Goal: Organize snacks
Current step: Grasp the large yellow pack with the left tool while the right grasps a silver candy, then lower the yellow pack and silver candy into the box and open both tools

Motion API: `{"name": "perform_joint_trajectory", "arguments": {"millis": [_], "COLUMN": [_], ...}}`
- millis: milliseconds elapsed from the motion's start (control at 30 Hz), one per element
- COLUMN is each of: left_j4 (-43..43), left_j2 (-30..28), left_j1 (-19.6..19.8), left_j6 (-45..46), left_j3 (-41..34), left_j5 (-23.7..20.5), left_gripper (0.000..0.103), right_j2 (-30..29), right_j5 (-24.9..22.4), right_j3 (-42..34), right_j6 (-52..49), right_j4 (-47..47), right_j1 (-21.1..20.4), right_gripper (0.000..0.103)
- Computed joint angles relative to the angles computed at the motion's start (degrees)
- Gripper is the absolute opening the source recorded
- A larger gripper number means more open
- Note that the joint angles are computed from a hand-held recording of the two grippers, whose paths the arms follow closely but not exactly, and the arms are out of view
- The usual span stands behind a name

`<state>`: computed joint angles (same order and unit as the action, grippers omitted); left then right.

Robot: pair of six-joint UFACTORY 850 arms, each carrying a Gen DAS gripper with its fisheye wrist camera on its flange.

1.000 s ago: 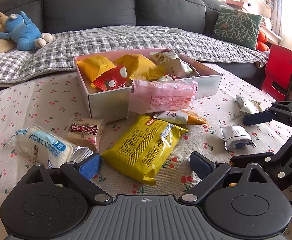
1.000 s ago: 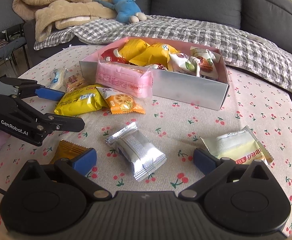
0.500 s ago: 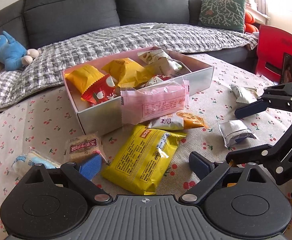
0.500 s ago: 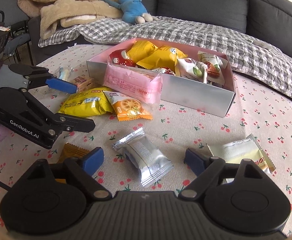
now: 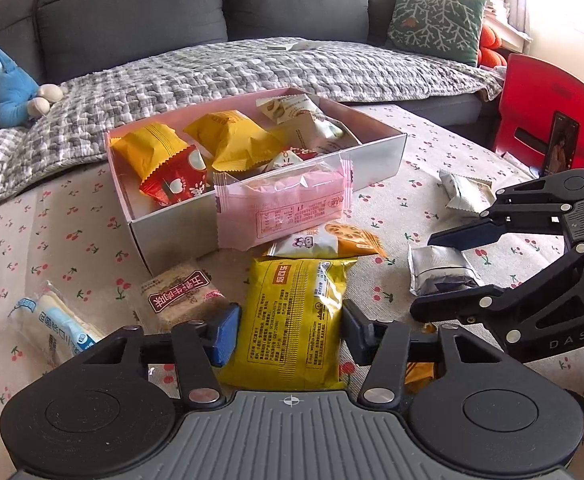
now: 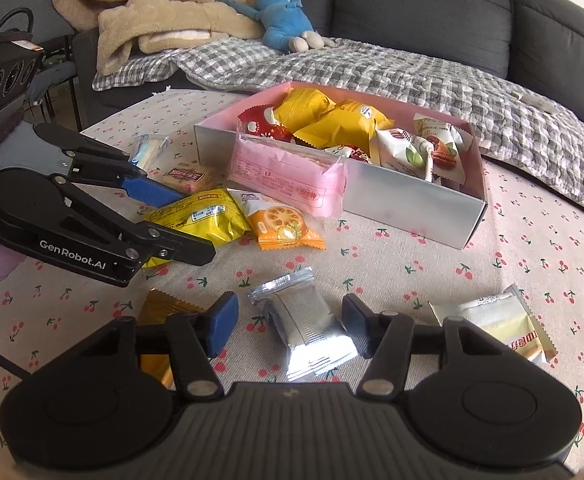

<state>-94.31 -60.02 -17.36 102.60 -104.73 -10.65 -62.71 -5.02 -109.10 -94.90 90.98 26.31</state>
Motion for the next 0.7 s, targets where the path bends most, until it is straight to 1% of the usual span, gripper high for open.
{"name": "perform_joint_trajectory", "arguments": {"millis": [67,133,200,233,333,433,467,533,567,600,633,700], "left_j4": [1.89,3.73,5.38,6.31,11.39,19.52,22.79,27.33,28.42,28.99,29.21,28.96], "left_j2": [0.33,0.56,0.73,0.86,1.28,1.68,1.82,2.12,2.36,2.56,2.80,3.31], "left_j1": [-0.25,-0.44,-0.58,-0.69,-1.02,-1.26,-1.31,-1.32,-1.34,-1.31,-1.28,-1.17], "left_j6": [-2.24,-4.77,-7.31,-8.75,-14.61,-23.43,-27.06,-32.31,-33.83,-34.73,-35.42,-36.10], "left_j3": [0.36,0.60,0.78,0.92,1.30,1.50,1.54,1.65,1.85,2.01,2.22,2.66], "left_j5": [0.66,1.18,1.67,2.01,3.07,3.59,3.57,3.30,3.27,3.16,2.99,2.66], "left_gripper": [0.048,0.048,0.048,0.048,0.047,0.047,0.047,0.046,0.046,0.046,0.046,0.046], "right_j2": [0.29,0.41,0.47,0.39,0.39,0.34,0.41,0.63,0.68,0.69,0.88,1.06], "right_j5": [-0.17,-0.18,-0.33,-0.16,1.05,1.38,1.59,1.86,1.96,2.03,2.07,2.08], "right_j3": [0.49,0.69,0.69,0.45,0.36,-0.10,-0.12,0.01,-0.05,-0.18,-0.02,-0.05], "right_j6": [-4.62,-6.54,-5.31,-3.16,-2.57,6.36,7.23,2.73,2.15,1.91,-0.73,-1.50], "right_j4": [3.74,5.14,3.43,0.92,-0.27,-9.03,-9.80,-4.86,-3.90,-3.17,-0.04,1.64], "right_j1": [0.10,0.19,0.28,0.39,0.81,0.90,0.91,0.83,0.77,0.71,0.63,0.48], "right_gripper": [0.041,0.037,0.031,0.026,0.025,0.025,0.025,0.025,0.025,0.025,0.025,0.025]}}
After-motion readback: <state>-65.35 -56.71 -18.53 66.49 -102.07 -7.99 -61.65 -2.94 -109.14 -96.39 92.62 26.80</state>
